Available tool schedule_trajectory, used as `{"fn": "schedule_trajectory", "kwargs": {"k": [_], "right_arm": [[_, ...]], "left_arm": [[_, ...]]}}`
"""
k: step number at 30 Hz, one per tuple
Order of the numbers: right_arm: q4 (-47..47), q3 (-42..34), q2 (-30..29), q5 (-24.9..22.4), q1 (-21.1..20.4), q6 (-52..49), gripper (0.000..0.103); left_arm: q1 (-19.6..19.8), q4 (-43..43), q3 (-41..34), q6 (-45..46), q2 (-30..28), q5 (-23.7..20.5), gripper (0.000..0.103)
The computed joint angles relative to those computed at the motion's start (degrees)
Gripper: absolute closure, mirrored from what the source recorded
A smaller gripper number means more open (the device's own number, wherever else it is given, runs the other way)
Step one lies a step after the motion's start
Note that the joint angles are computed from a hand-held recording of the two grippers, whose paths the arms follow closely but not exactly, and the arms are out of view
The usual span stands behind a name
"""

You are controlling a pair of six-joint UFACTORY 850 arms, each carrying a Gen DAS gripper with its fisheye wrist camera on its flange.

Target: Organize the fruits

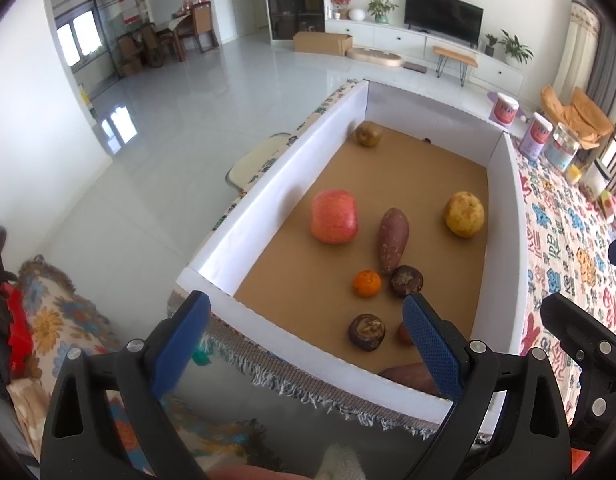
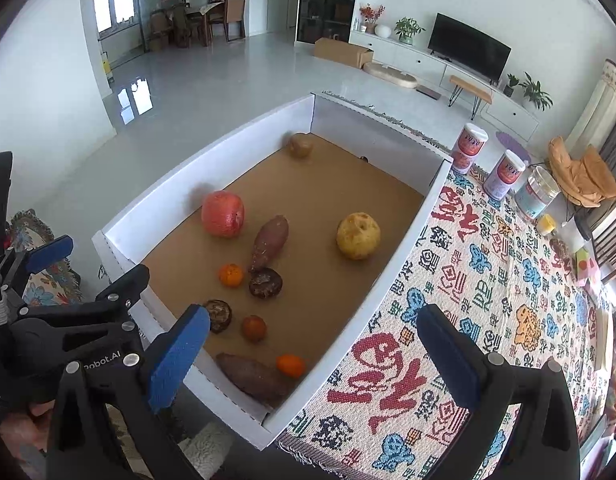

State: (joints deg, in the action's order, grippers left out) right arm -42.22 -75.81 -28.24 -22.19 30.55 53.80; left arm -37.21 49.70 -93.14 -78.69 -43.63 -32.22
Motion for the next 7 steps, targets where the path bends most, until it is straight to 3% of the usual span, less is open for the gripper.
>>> {"fn": "schedule_trajectory", "kwargs": {"k": [7], "right_arm": [[0.35, 0.02, -0.22, 0.36, -0.33, -0.12, 0.001]], "left_arm": [[0.13, 0.65, 0.41, -0.89, 0.24, 0.45, 0.005]]}}
